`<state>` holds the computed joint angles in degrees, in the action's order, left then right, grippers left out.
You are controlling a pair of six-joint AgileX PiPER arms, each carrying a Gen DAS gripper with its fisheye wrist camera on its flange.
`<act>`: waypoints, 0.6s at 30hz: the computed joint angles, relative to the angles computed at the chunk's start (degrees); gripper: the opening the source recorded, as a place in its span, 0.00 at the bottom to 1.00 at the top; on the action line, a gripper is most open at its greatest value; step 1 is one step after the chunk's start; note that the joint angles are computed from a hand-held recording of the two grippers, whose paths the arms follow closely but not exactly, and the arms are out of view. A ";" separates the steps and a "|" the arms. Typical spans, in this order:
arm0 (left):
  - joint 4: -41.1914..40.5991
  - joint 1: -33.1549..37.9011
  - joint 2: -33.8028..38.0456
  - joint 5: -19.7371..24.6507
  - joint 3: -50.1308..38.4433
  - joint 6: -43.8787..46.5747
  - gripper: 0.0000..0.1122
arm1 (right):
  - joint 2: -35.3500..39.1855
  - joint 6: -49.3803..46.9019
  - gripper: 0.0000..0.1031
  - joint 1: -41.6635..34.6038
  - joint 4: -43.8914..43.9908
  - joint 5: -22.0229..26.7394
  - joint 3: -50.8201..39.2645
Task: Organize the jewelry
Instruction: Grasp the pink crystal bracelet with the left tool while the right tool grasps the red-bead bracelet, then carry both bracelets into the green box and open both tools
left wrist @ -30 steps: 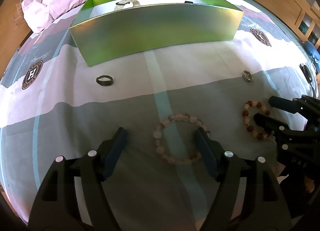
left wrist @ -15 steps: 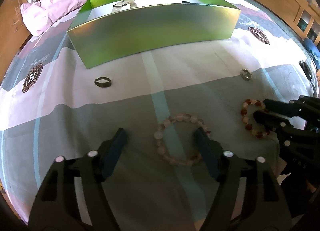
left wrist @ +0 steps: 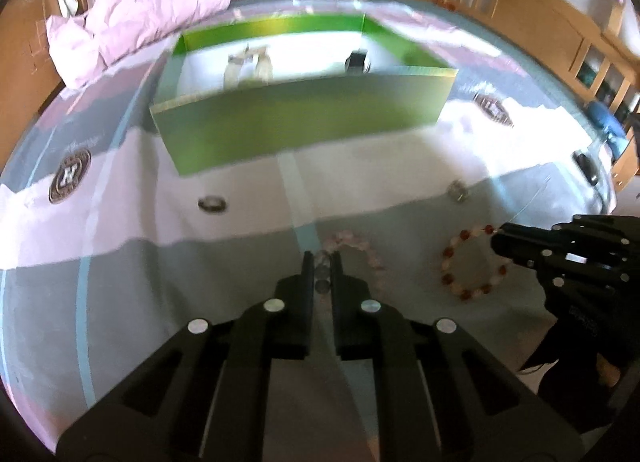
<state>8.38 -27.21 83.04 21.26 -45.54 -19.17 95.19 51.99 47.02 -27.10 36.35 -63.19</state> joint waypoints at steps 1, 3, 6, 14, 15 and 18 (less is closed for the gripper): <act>-0.74 -0.01 -0.68 0.09 -0.09 0.58 0.07 | -0.74 -0.07 0.08 0.02 -0.33 0.40 -0.51; 1.04 -0.57 -2.19 1.69 -1.32 -1.74 0.07 | -1.77 -0.86 0.08 -0.26 -0.49 1.03 -1.94; 0.81 -0.44 -4.46 3.82 -4.44 -0.68 0.07 | -2.68 -2.22 0.08 -0.94 -1.03 1.64 -5.77; -11.11 8.56 1.91 10.95 -23.46 13.23 0.07 | 2.96 -15.23 0.08 -6.76 4.12 2.09 -24.54; -9.50 8.90 3.38 11.58 -26.04 12.28 0.07 | 5.20 -16.19 0.08 -7.66 3.64 2.34 -28.67; -7.71 10.17 8.48 12.95 -33.37 12.46 0.07 | 10.58 -19.79 0.08 -10.66 7.39 2.96 -37.27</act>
<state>0.67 -17.04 91.51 34.21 -78.91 -6.71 105.77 32.20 36.37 -19.71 39.31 -100.45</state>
